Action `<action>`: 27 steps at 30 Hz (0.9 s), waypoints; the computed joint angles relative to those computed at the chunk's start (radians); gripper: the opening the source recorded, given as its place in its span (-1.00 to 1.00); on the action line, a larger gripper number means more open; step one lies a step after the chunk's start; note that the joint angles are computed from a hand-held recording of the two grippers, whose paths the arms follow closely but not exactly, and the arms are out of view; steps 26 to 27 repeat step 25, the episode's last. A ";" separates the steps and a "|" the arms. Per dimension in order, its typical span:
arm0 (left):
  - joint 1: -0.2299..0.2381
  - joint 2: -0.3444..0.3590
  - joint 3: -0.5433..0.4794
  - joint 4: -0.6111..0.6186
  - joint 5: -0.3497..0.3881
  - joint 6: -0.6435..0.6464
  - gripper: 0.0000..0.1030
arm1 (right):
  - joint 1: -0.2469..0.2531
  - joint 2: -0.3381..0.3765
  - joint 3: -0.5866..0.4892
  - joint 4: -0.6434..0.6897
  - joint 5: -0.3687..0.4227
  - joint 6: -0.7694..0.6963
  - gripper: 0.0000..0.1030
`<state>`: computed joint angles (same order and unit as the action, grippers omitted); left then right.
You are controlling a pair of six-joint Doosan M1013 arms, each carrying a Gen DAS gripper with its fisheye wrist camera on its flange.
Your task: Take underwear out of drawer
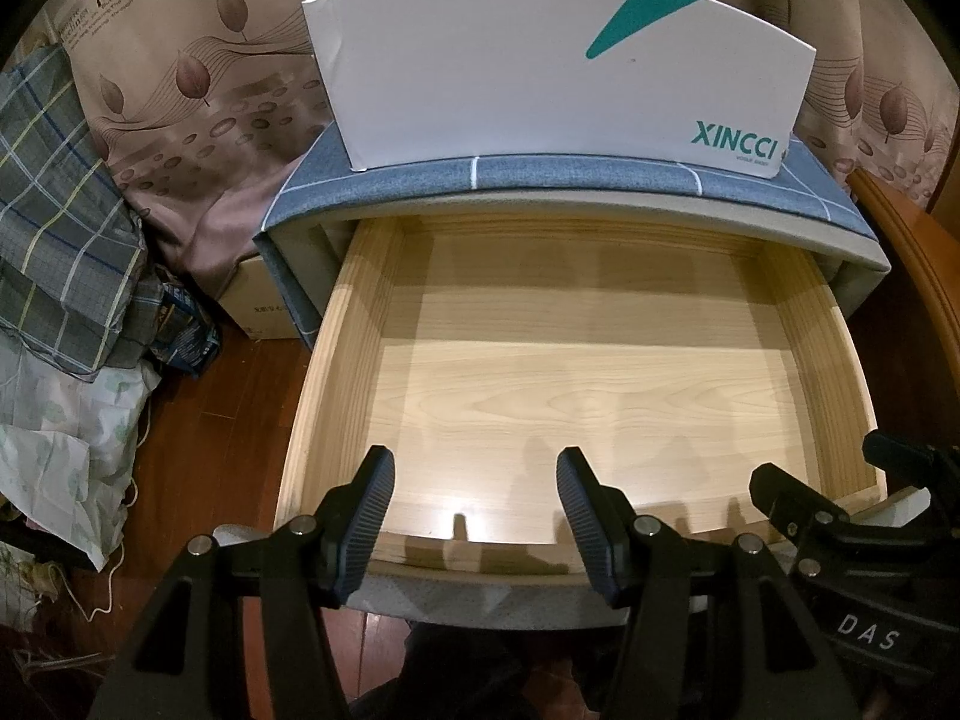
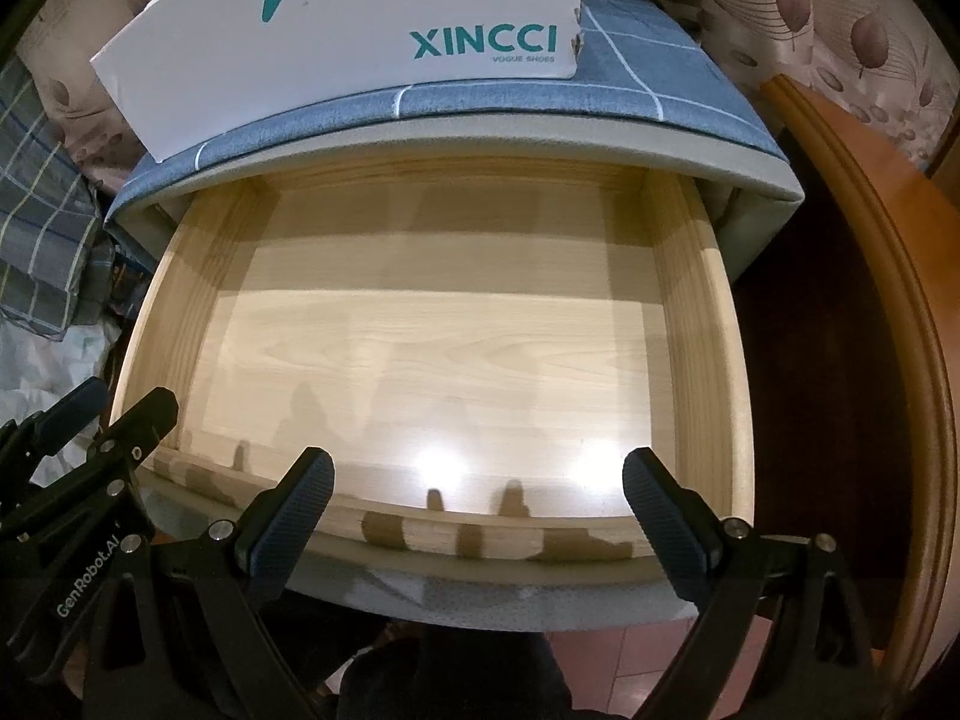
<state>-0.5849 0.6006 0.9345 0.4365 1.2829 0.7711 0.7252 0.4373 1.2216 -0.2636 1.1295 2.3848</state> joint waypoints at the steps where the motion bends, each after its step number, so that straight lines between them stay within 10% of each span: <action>1: 0.000 0.001 -0.001 -0.002 -0.002 0.001 0.12 | 0.000 0.000 0.000 -0.001 0.001 -0.001 0.86; 27: 0.002 -0.004 0.007 -0.008 -0.017 0.014 0.12 | -0.001 -0.001 0.002 0.000 0.001 -0.012 0.86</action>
